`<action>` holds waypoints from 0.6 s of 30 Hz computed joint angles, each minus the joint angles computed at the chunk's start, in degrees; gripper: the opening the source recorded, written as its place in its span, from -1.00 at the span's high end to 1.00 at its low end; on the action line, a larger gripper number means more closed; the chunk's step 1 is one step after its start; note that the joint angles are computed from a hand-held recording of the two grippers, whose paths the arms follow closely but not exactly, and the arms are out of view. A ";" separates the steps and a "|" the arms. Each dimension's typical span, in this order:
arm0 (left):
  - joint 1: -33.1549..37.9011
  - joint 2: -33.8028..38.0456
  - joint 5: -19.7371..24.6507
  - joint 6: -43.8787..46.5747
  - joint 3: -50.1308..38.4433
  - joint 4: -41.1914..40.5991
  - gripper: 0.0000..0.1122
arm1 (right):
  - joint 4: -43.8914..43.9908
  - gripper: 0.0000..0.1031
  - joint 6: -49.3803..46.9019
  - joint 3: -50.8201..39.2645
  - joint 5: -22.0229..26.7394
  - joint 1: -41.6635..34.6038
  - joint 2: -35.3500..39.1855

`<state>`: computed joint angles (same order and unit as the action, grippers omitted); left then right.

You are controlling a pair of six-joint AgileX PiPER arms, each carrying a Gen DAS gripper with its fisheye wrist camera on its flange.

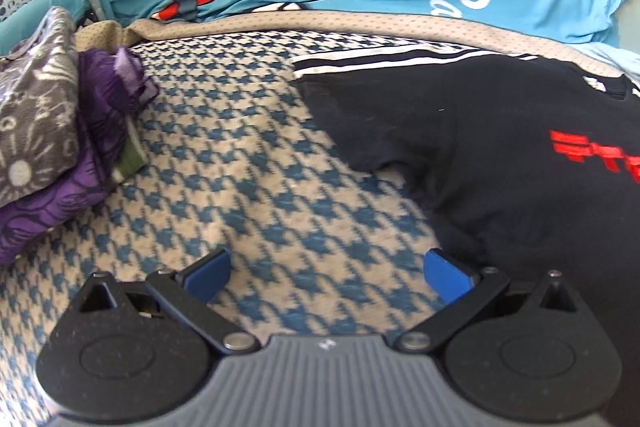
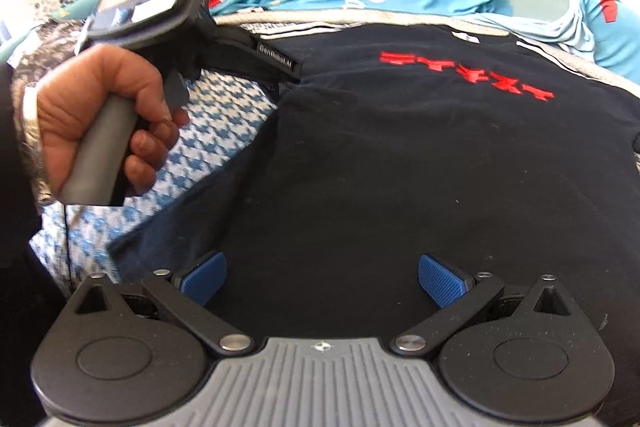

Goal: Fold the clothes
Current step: 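Bring the open right tool to the T-shirt's side edge near the left tool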

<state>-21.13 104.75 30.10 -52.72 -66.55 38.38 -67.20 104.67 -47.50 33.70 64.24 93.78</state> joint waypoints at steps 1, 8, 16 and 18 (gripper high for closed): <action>0.17 -0.31 0.27 0.07 0.21 0.14 -0.83 | -1.26 -0.99 1.26 0.40 0.43 0.63 -0.43; 2.89 -1.80 2.43 3.01 0.20 -3.50 -0.83 | -6.13 -0.88 5.71 0.78 0.42 3.39 -1.25; 8.41 -5.94 0.55 15.08 1.67 -18.40 -0.83 | -10.16 -0.49 10.78 -0.73 -1.39 4.08 -0.06; 9.42 -7.90 -0.87 17.76 2.96 -20.89 -0.83 | -11.24 -0.32 11.48 -1.49 -1.98 4.51 0.61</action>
<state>-11.71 96.85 29.23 -34.96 -63.59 17.49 -78.44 116.15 -48.98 31.73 68.75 94.39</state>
